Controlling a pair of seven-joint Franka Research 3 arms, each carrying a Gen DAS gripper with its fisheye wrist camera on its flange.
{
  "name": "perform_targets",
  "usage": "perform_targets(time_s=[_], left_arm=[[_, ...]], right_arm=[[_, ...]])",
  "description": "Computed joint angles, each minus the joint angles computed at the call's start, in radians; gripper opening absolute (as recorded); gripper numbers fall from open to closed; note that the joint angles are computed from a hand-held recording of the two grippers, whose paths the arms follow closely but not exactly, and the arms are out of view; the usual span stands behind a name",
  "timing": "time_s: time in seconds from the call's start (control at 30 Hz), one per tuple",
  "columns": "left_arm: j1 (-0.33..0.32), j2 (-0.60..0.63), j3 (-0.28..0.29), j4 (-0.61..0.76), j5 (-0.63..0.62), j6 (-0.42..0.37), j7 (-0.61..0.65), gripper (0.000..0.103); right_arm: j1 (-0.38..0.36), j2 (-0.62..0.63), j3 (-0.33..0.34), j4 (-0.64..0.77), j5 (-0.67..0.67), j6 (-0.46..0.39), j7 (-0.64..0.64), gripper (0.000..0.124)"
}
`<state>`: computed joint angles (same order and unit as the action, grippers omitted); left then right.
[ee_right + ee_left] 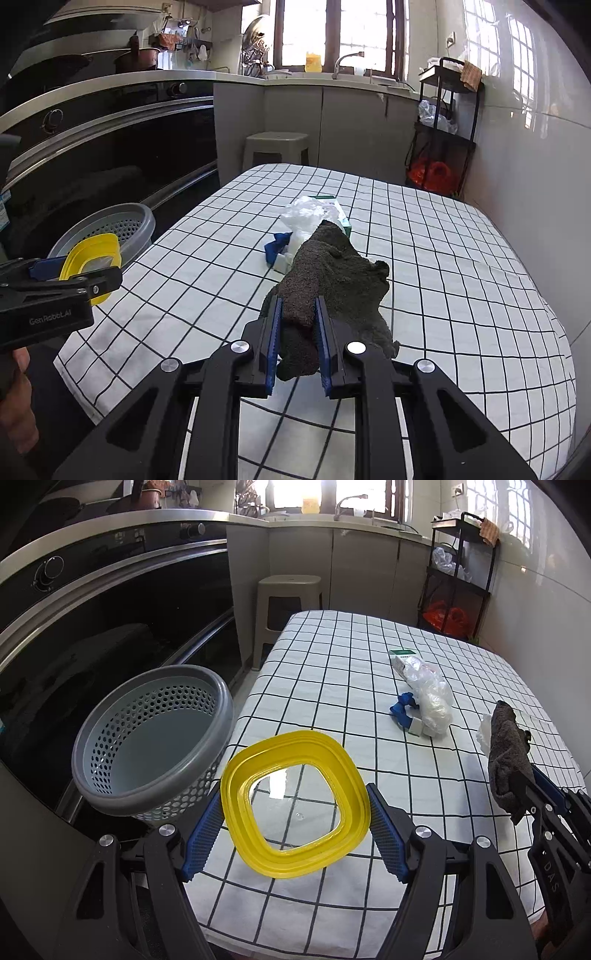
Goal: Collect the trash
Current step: 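Carry the lid over the grey basket with the left tool while the right tool lifts the cloth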
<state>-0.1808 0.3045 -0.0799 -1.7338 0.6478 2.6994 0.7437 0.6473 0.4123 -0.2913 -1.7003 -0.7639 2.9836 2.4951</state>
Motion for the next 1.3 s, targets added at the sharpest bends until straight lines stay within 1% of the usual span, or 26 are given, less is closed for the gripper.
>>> perform_targets(time_s=[0.07, 0.13, 0.2, 0.27, 0.37, 0.47, 0.5, 0.53, 0.6, 0.63, 0.67, 0.7, 0.73, 0.8, 0.9, 0.93, 0.97, 1.0, 1.03, 1.1, 1.17, 1.2, 1.23, 1.27, 1.3], left_arm=[[0.003, -0.02, 0.008, -0.026, 0.015, 0.007, -0.008, 0.072], [0.01, -0.042, 0.013, -0.055, 0.031, 0.014, -0.017, 0.072], [0.027, -0.058, 0.012, -0.078, 0.026, 0.024, -0.011, 0.072], [0.046, -0.071, 0.009, -0.096, 0.012, 0.037, -0.003, 0.072], [0.071, -0.088, 0.013, -0.121, 0.001, 0.057, 0.003, 0.072], [0.092, -0.098, 0.02, -0.134, 0.001, 0.072, 0.006, 0.072], [0.099, -0.099, 0.023, -0.135, 0.003, 0.077, 0.007, 0.072], [0.106, -0.101, 0.028, -0.138, 0.007, 0.083, 0.006, 0.072], [0.122, -0.102, 0.033, -0.144, 0.007, 0.096, 0.008, 0.072], [0.131, -0.101, 0.034, -0.146, 0.0, 0.102, 0.016, 0.072], [0.139, -0.1, 0.034, -0.148, -0.008, 0.108, 0.024, 0.072], [0.146, -0.097, 0.034, -0.148, -0.016, 0.114, 0.033, 0.072], [0.152, -0.095, 0.036, -0.15, -0.021, 0.121, 0.038, 0.072], [0.167, -0.083, 0.035, -0.145, -0.047, 0.132, 0.062, 0.072], [0.187, -0.06, 0.031, -0.134, -0.097, 0.152, 0.104, 0.072], [0.191, -0.054, 0.033, -0.13, -0.109, 0.157, 0.114, 0.072], [0.197, -0.047, 0.034, -0.126, -0.122, 0.164, 0.126, 0.072], [0.202, -0.039, 0.033, -0.12, -0.137, 0.17, 0.14, 0.072], [0.209, -0.032, 0.033, -0.115, -0.153, 0.176, 0.154, 0.072], [0.217, -0.019, 0.035, -0.102, -0.175, 0.184, 0.176, 0.072], [0.222, -0.002, 0.04, -0.081, -0.19, 0.185, 0.193, 0.072], [0.228, 0.004, 0.04, -0.074, -0.202, 0.186, 0.205, 0.072], [0.233, 0.011, 0.038, -0.065, -0.215, 0.187, 0.217, 0.072], [0.237, 0.019, 0.039, -0.055, -0.224, 0.189, 0.227, 0.072], [0.238, 0.025, 0.043, -0.047, -0.228, 0.191, 0.232, 0.072]], right_arm=[[0.103, -0.01, -0.102, -0.007, -0.146, -0.007, 0.138, 0.018], [0.178, -0.02, -0.169, -0.003, -0.311, -0.037, 0.276, 0.018], [0.202, -0.029, -0.177, 0.0, -0.4, -0.057, 0.343, 0.018], [0.206, -0.033, -0.165, 0.009, -0.455, -0.072, 0.379, 0.018], [0.179, -0.022, -0.116, 0.036, -0.462, -0.077, 0.369, 0.018], [0.115, 0.008, -0.03, 0.08, -0.38, -0.078, 0.282, 0.018], [0.07, 0.02, 0.026, 0.099, -0.355, -0.086, 0.247, 0.018], [-0.002, 0.028, 0.102, 0.108, -0.268, -0.061, 0.172, 0.018], [-0.166, 0.043, 0.277, 0.092, 0.064, 0.026, -0.053, 0.018], [-0.212, 0.055, 0.33, 0.1, 0.169, 0.018, -0.12, 0.018], [-0.229, 0.065, 0.349, 0.117, 0.204, -0.007, -0.142, 0.018], [-0.218, 0.072, 0.335, 0.134, 0.216, -0.024, -0.15, 0.018], [-0.229, 0.079, 0.347, 0.147, 0.243, -0.038, -0.178, 0.018], [-0.306, 0.094, 0.447, 0.162, 0.374, -0.033, -0.298, 0.018], [-0.393, 0.121, 0.573, 0.194, 0.513, -0.027, -0.443, 0.018], [-0.407, 0.135, 0.599, 0.215, 0.548, -0.037, -0.484, 0.018], [-0.391, 0.15, 0.59, 0.252, 0.553, -0.074, -0.494, 0.018], [-0.36, 0.168, 0.561, 0.298, 0.525, -0.125, -0.48, 0.018], [-0.357, 0.182, 0.566, 0.322, 0.554, -0.141, -0.517, 0.018], [-0.392, 0.213, 0.635, 0.354, 0.649, -0.145, -0.61, 0.018], [-0.364, 0.238, 0.615, 0.407, 0.667, -0.179, -0.628, 0.018], [-0.368, 0.252, 0.63, 0.429, 0.693, -0.19, -0.656, 0.018], [-0.392, 0.271, 0.673, 0.452, 0.74, -0.201, -0.707, 0.018], [-0.398, 0.288, 0.689, 0.477, 0.772, -0.214, -0.732, 0.018], [-0.39, 0.301, 0.684, 0.503, 0.787, -0.232, -0.739, 0.018]])
